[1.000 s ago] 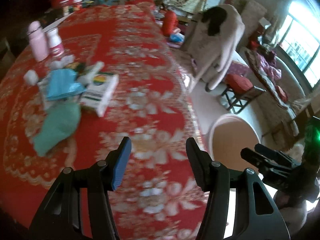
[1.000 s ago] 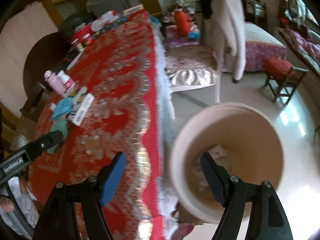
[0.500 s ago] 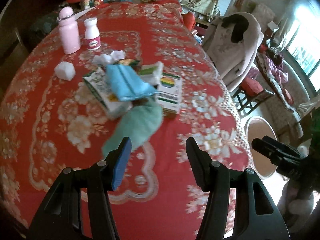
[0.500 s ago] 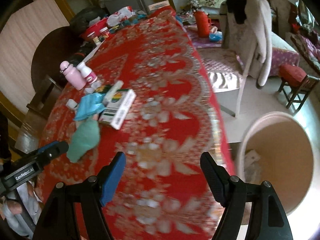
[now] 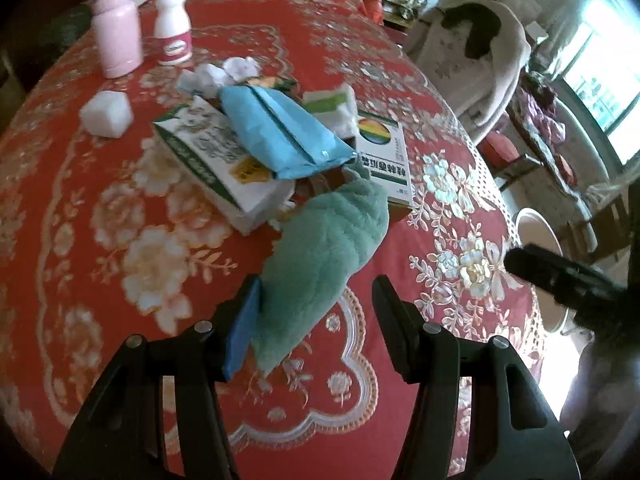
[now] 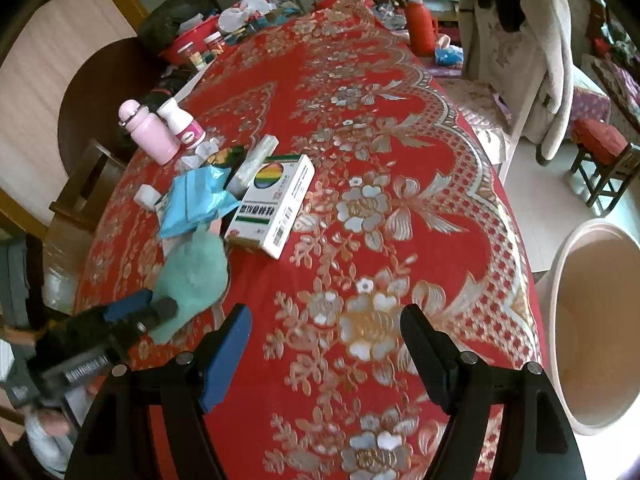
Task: Collect trash
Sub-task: 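Move the right gripper to the rainbow-logo medicine box while left reaches the green towel, then grasp the medicine box with the right gripper while left grasps the green towel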
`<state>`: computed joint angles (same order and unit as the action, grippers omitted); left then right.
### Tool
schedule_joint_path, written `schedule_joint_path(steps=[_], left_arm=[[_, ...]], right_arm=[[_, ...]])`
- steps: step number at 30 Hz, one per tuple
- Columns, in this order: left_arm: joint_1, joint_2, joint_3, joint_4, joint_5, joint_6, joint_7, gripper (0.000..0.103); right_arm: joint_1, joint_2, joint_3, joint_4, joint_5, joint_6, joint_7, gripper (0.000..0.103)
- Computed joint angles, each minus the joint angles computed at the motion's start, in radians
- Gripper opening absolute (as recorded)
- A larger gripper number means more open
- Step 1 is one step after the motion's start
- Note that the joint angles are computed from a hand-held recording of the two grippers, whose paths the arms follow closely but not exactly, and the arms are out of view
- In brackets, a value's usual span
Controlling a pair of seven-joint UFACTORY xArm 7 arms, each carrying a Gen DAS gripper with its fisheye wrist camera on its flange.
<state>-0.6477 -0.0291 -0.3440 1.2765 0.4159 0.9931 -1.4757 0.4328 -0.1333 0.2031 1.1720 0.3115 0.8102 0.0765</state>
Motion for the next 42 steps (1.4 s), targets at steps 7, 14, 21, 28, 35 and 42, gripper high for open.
schedule_joint_path(steps=[7, 14, 21, 28, 35, 42], left_arm=[[0.014, 0.030, 0.029, -0.019, -0.058, -0.053, 0.065, 0.057], [0.050, -0.112, 0.018, -0.157, -0.186, -0.116, 0.077, 0.028], [0.072, -0.204, -0.030, -0.197, -0.208, -0.068, 0.075, 0.027], [0.095, -0.242, -0.062, -0.215, -0.213, -0.039, 0.020, 0.027], [0.100, -0.196, -0.122, -0.134, -0.132, 0.043, -0.156, 0.027], [0.014, -0.044, -0.144, 0.037, -0.027, 0.194, -0.364, 0.027]], right_arm=[[0.007, 0.119, 0.021, 0.120, -0.072, 0.006, 0.087, 0.075], [0.052, 0.289, 0.040, 0.293, -0.133, 0.006, 0.183, 0.075], [0.112, 0.463, 0.032, 0.476, -0.219, 0.062, 0.236, 0.070], [0.086, 0.378, 0.034, 0.375, -0.193, 0.083, 0.152, 0.055], [0.011, 0.162, 0.019, 0.147, -0.060, 0.168, -0.048, 0.056], [-0.006, 0.122, 0.008, 0.112, -0.008, 0.171, -0.161, 0.068]])
